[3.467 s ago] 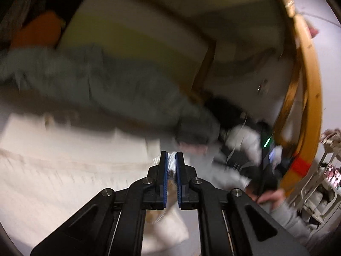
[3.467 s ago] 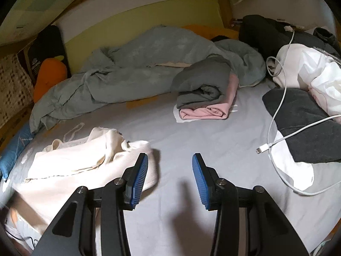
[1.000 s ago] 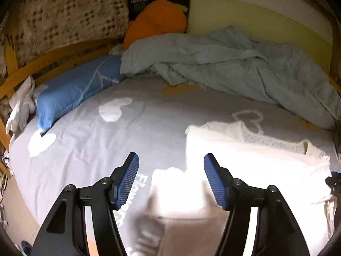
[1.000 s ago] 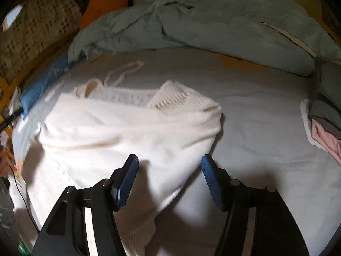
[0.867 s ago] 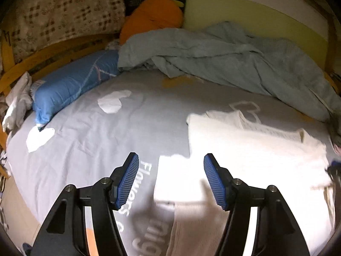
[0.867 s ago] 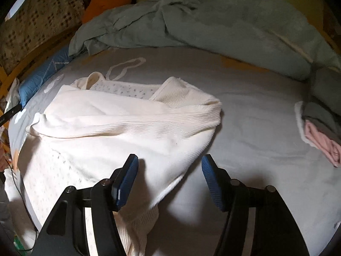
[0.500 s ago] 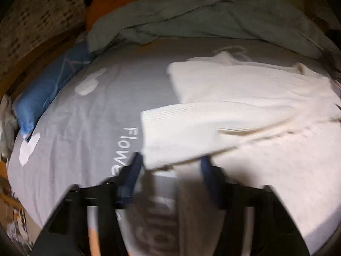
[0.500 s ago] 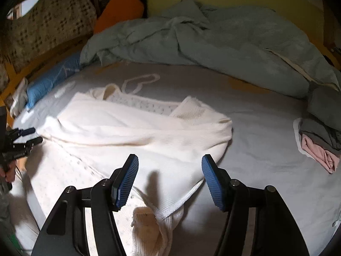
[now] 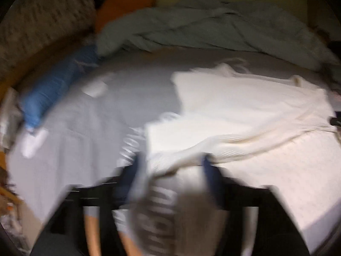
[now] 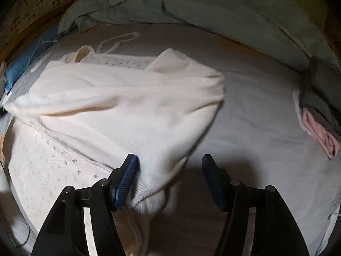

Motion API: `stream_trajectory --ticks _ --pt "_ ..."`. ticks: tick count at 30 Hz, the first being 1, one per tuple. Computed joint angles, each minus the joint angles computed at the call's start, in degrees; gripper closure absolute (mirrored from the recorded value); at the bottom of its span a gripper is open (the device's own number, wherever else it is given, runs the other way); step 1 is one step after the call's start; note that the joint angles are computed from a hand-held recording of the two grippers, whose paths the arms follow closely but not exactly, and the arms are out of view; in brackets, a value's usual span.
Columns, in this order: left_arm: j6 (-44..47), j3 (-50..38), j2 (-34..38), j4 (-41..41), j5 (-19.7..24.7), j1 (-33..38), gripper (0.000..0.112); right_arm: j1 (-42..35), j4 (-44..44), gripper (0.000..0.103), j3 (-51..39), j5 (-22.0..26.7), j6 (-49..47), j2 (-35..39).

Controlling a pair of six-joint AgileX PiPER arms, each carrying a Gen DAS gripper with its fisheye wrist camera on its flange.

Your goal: Fold small clothes

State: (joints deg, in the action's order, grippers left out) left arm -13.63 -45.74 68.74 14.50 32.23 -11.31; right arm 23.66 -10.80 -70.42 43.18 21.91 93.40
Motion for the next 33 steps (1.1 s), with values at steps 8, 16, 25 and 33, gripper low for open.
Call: stream_trajectory --ticks 8,16,25,33 --pt "35.9 -6.4 5.8 -42.4 1.5 18.9 0.036 -9.2 12.4 0.039 4.0 -6.7 -7.9 -6.6" --pt "47.6 -16.0 20.0 -60.1 14.8 28.3 0.105 -3.5 11.1 0.039 0.1 -0.2 -6.1 0.5" --pt "40.5 -18.2 20.5 -60.6 10.3 31.1 0.11 -1.6 6.4 0.039 -2.9 2.8 -4.1 3.0" --pt "51.0 -17.0 22.7 -68.5 14.9 35.8 0.101 -3.1 8.9 0.039 -0.6 1.4 -6.9 0.7"
